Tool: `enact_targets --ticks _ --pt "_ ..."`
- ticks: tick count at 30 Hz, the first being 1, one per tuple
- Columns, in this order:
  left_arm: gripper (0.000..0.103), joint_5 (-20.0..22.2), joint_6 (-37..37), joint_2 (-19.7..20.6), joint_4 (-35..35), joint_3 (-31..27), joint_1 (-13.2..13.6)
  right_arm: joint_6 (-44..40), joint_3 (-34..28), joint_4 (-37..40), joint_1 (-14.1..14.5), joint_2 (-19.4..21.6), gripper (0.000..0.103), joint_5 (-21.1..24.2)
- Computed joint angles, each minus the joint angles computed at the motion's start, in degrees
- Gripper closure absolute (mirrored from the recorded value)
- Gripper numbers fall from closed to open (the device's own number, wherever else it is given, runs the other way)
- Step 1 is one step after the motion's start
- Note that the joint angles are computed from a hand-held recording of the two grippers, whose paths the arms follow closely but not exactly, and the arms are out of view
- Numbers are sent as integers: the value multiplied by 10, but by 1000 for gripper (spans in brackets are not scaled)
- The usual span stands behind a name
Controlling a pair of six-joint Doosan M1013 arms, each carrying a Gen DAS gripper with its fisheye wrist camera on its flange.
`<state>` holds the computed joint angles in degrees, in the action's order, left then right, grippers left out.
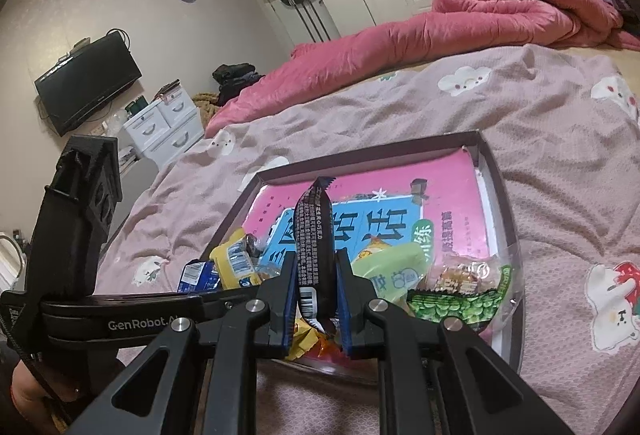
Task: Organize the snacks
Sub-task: 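Lower the yellow bar into the tray with the left tool while the right tool lowers the chocolate bar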
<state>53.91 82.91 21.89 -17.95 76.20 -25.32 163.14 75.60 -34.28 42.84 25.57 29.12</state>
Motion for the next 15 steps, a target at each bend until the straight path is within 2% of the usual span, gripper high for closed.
enact_targets --ticks 10,15 --pt "77 7 -4 4 9 -6 0 -52 -12 40 -3 10 85 1" --pt "76 10 -8 5 17 -9 -2 -48 -12 43 -5 11 85 5"
